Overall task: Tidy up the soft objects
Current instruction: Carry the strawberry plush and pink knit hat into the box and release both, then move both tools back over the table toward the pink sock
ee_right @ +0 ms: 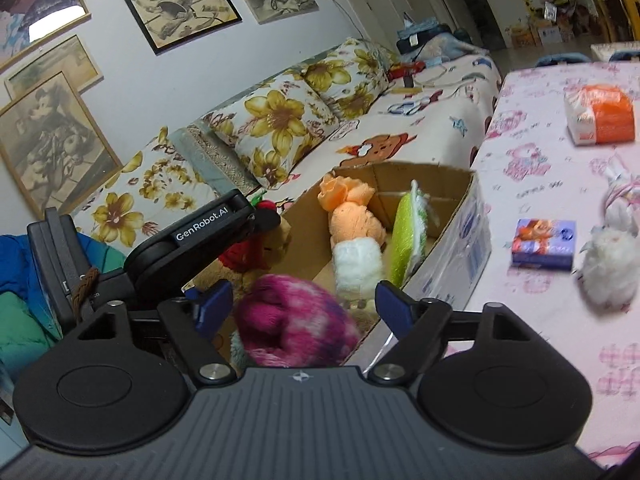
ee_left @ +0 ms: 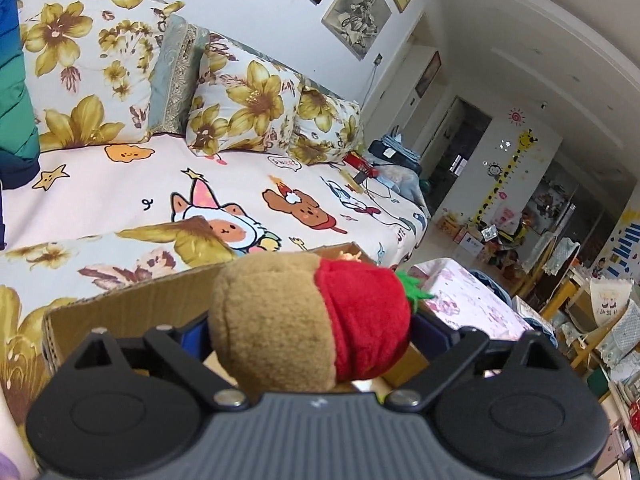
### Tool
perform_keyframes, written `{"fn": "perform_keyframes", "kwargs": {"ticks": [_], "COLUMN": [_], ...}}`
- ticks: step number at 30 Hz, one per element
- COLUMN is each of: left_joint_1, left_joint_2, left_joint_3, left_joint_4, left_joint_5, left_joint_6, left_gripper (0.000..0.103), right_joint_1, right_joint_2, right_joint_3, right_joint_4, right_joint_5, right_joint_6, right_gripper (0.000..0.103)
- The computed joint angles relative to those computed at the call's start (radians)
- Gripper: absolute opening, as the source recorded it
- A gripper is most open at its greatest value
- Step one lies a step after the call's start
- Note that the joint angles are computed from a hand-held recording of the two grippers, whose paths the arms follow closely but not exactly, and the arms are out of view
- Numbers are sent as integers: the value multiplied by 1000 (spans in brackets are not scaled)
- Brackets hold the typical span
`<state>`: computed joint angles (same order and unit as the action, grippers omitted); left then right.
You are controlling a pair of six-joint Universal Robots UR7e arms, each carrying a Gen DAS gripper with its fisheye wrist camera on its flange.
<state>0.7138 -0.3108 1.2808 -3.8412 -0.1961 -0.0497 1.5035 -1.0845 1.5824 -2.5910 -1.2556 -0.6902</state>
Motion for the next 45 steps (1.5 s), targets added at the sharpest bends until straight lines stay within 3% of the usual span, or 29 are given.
{"fn": "perform_keyframes", "kwargs": {"ticks": [2, 6, 23, 45], "left_joint_1": [-1, -2, -13, -23], "left_joint_2": [11, 52, 76, 140], "left_joint_3": [-19, -96, -113, -188], "left_joint_4": [-30, -147, -92, -59], "left_joint_5": [1, -15, -89, -183], "left_joint_6": [49, 254, 286, 389], "left_gripper": [101, 102, 102, 102], "right_joint_1": [-4, -14, -48, -64], "right_joint_2": [-15, -38, -69, -46], "right_joint_3": [13, 26, 80, 78], "right_joint_4": [-19, -46, -232, -349], "right_joint_5": [10, 20, -50, -90], "right_joint_6": [-4, 12, 63, 103], "right_gripper": [100, 101, 103, 103]}}
